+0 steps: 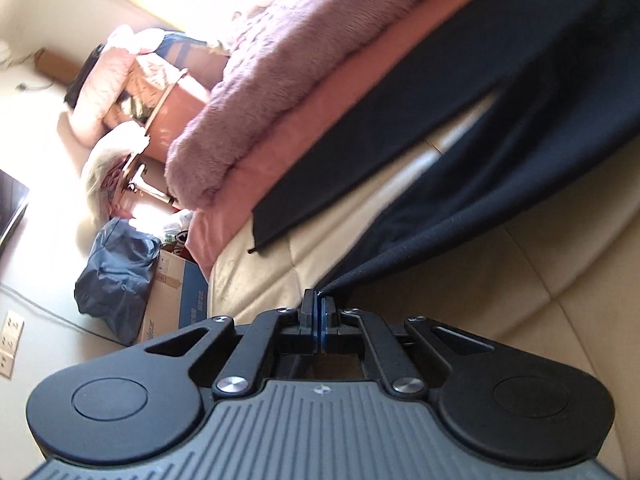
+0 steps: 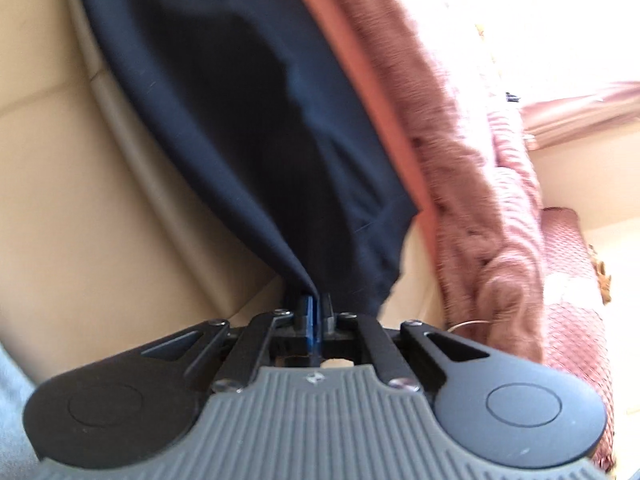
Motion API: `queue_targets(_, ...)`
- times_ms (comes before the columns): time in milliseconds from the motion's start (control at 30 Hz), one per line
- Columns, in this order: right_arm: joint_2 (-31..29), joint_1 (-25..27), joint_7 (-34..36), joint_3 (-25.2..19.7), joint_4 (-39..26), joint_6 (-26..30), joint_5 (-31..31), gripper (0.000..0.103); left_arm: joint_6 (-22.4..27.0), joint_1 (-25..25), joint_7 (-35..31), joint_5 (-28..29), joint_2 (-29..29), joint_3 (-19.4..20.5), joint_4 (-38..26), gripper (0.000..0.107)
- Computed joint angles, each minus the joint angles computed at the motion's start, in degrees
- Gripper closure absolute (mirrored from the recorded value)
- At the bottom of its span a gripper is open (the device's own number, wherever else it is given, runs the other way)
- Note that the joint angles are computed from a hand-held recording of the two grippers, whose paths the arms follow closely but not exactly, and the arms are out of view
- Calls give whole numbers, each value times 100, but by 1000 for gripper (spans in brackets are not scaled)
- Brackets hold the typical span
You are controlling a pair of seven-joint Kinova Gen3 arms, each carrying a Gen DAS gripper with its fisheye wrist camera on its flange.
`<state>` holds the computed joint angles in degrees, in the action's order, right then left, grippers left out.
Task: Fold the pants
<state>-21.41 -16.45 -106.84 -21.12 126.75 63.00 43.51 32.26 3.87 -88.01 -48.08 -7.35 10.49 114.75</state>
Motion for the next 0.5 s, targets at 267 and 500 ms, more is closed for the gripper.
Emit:
queue_targets(267, 532, 490, -591, 405, -807, -501, 750, 103, 550, 258, 365, 73, 697, -69, -1325, 107)
queue_targets(500, 1629, 626, -780, 1045, -1689, -966, 1255, 103, 1278, 798, 227, 327, 1879, -415, -2978, 107)
